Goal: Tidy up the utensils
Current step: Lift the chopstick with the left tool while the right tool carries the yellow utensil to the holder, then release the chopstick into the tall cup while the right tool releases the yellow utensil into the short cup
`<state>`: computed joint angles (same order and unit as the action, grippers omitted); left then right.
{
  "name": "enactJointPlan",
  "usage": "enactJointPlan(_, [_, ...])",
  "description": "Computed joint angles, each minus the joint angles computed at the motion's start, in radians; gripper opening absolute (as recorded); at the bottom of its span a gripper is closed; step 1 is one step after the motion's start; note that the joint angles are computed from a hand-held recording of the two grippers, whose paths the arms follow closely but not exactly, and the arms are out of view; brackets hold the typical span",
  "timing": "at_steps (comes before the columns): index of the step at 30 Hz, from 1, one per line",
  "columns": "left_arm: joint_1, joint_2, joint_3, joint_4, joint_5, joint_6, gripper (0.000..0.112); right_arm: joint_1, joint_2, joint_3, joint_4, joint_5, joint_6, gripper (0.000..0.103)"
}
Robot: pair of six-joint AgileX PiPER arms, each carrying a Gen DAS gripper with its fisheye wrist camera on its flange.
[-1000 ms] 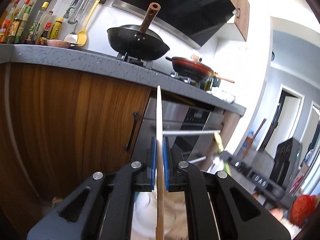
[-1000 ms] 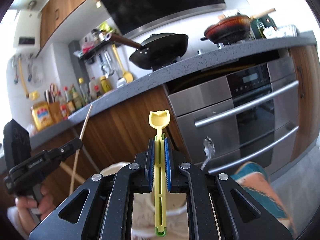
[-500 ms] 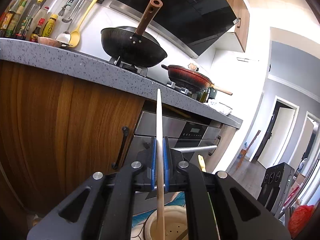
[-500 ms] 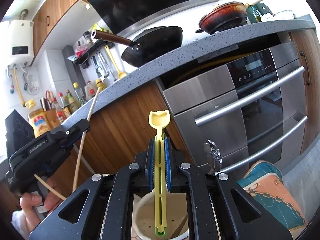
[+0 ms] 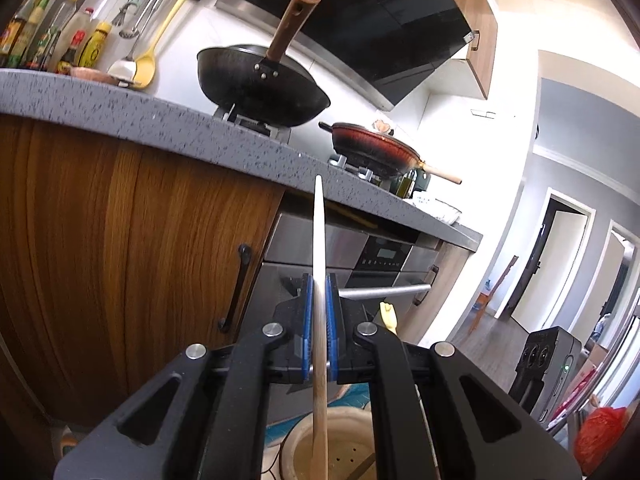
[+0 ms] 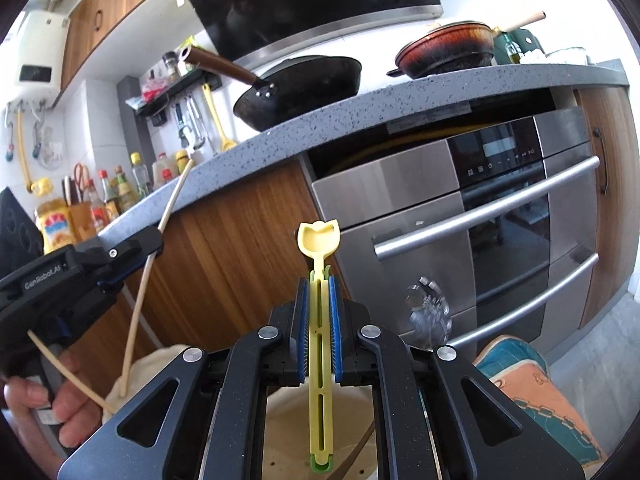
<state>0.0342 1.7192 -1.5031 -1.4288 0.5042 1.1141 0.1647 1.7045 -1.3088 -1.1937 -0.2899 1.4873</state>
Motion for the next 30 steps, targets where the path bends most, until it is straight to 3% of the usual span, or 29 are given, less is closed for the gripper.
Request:
enactJointPlan(3, [0.008, -0.015, 0.020, 0.007, 0.010, 0.011, 0.006, 0.005, -0.026, 0.032, 0.025, 0.013, -0.065, 0.010])
enactJointPlan(9, [0.064, -0.059, 0.080, -0.013, 0.084, 0.055, 0.006, -0.010, -0.096, 0.107, -0.112, -0.006, 0.046, 0.010])
enactJointPlan(15, [0.120, -0.115, 0.159, -0.002, 0.163, 0.123, 0.006, -0.029, -0.166, 0.184, -0.146, -0.038, 0.045, 0.010])
enactJointPlan(18, [0.138, -0.131, 0.188, 0.014, 0.179, 0.116, 0.006, -0.031, -0.174, 0.193, -0.242, -0.043, 0.137, 0.010])
enactJointPlan(25, [0.148, -0.184, 0.255, 0.017, 0.167, 0.147, 0.006, -0.037, -0.161, 0.181, -0.366, -0.038, 0.261, 0.011])
enactJointPlan(30, [0.138, -0.211, 0.289, 0.047, 0.128, 0.144, 0.006, -0.043, -0.170, 0.193, -0.356, -0.043, 0.251, 0.026])
